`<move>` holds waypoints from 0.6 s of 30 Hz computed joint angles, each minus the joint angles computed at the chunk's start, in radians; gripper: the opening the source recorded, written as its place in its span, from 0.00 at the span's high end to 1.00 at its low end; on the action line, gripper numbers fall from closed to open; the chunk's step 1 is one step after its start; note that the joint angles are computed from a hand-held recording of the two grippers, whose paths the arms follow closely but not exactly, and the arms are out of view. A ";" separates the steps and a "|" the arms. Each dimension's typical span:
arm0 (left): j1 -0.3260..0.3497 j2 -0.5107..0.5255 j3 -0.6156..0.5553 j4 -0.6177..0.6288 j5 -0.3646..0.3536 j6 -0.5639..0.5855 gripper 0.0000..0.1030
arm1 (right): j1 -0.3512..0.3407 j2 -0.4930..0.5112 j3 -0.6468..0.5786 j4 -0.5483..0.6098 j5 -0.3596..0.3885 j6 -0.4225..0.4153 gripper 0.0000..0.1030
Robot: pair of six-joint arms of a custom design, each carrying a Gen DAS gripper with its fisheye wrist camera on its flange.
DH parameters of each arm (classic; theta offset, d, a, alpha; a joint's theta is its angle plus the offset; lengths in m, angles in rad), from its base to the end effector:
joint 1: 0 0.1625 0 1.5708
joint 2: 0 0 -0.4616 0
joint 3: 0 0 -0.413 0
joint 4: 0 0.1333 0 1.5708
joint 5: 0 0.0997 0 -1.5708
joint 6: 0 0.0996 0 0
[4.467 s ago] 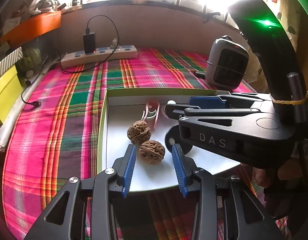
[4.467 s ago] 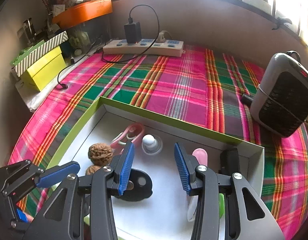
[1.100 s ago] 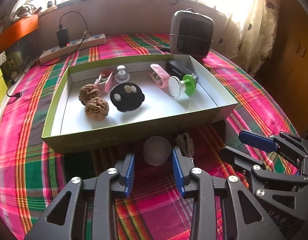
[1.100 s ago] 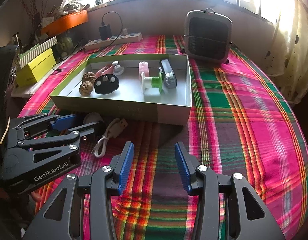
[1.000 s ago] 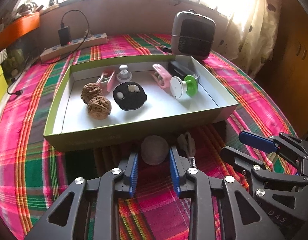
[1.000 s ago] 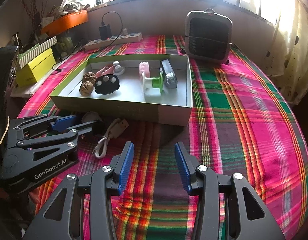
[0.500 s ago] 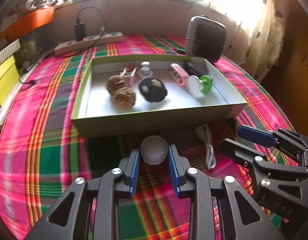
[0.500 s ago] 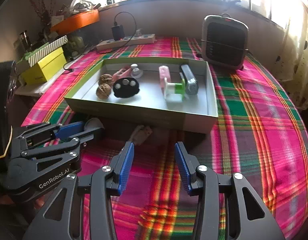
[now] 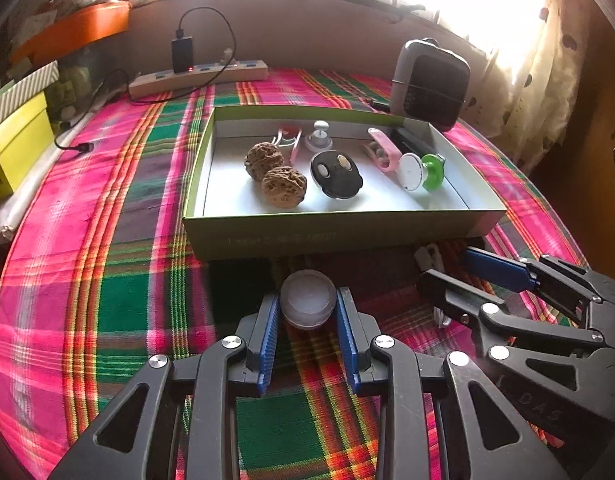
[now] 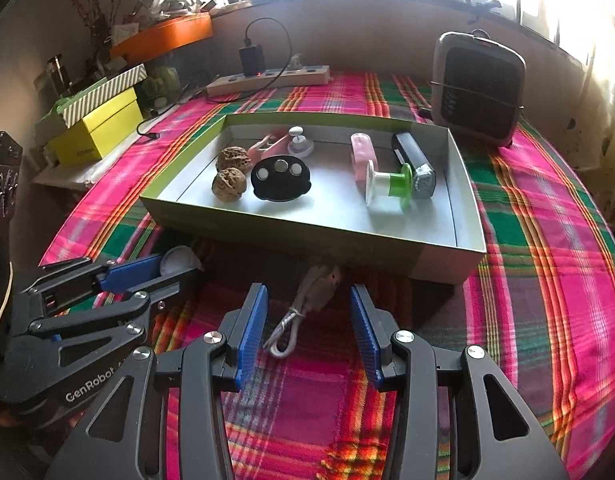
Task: Organize objects
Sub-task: 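Close the left gripper on the white cap while the right closes on the USB cable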
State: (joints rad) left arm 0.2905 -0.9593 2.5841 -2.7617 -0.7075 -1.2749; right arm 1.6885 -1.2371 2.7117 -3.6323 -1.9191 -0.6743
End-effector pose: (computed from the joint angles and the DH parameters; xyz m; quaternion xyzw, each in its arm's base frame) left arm -0.2333 -0.2879 0.0274 0.0924 0.8867 -0.3346 0.3052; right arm 0.1369 -0.3118 0.1648 0.3174 -0.8891 0.2284 0.2377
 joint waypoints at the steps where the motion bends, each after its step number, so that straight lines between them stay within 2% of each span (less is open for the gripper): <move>1: 0.000 0.000 0.001 -0.002 0.000 0.001 0.75 | 0.004 0.007 -0.002 -0.003 -0.007 0.001 0.57; 7: 0.001 -0.002 0.001 -0.001 0.000 0.001 0.75 | 0.014 0.040 -0.006 -0.027 -0.045 0.003 0.57; 18: 0.002 -0.002 0.001 0.000 0.000 0.002 0.75 | 0.015 0.043 -0.006 -0.035 -0.061 0.016 0.58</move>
State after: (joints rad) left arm 0.2920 -0.9616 2.5848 -2.7618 -0.7076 -1.2729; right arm 1.7032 -1.1945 2.7058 -3.6672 -1.9804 -0.6580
